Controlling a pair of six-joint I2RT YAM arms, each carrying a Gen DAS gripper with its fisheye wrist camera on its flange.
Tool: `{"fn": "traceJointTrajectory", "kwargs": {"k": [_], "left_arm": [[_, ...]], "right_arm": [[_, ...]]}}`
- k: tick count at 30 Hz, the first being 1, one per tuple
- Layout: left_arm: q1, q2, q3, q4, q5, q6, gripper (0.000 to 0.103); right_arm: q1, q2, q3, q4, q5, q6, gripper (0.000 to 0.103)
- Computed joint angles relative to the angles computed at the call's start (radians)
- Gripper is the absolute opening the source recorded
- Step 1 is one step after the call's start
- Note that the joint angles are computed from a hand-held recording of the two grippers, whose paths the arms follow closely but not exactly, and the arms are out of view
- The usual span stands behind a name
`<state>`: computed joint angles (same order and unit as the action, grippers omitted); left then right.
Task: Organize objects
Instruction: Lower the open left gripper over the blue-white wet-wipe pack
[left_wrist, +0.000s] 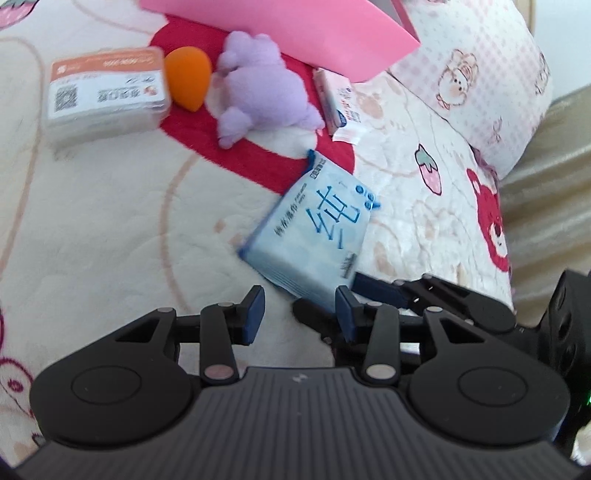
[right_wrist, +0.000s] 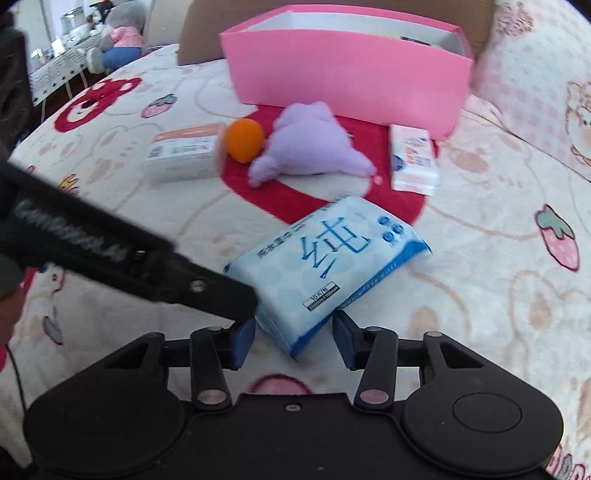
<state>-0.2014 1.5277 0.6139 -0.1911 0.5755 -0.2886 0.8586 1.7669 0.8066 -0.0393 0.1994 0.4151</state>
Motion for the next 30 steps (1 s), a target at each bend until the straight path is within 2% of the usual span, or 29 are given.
{"fn": "traceJointTrajectory", "kwargs": {"k": [4, 8, 10, 17, 20, 22, 25, 30], "left_arm": [[0.016, -0.017, -0.014, 0.022, -0.016, -0.029, 0.040], [0.017, -0.021, -0.018, 0.056, -0.070, -0.060, 0.041], [0.022, -0.005, -0.013, 0.069, -0.070, -0.065, 0.040], [-0.004, 0.019, -0.024, 0.128, -0.134, -0.100, 0.039], [-0.023, 0.049, -0.017, 0.120, -0.148, -0.082, 0.039], [-0.048, 0.043, -0.025, 0.133, -0.183, -0.075, 0.039], [-0.051, 0.049, -0.020, 0.137, -0.188, -0.085, 0.039], [-0.042, 0.070, -0.020, 0.170, -0.176, -0.102, 0.039]], "right_arm": [[0.022, 0.012, 0.027, 0.025, -0.050, -0.015, 0.047], [0.000, -0.032, -0.003, 0.053, -0.048, 0.009, 0.049], [-0.028, -0.056, -0.026, 0.062, -0.038, 0.012, 0.053], [-0.129, -0.064, -0.054, 0.095, -0.004, -0.050, 0.057], [-0.203, -0.030, -0.044, 0.129, -0.083, -0.072, 0.057], [-0.253, 0.006, -0.018, 0.132, -0.151, -0.046, 0.048], [-0.293, 0.025, -0.019, 0.159, -0.217, -0.012, 0.043], [-0.269, 0.051, -0.021, 0.183, -0.199, -0.085, 0.042]]}}
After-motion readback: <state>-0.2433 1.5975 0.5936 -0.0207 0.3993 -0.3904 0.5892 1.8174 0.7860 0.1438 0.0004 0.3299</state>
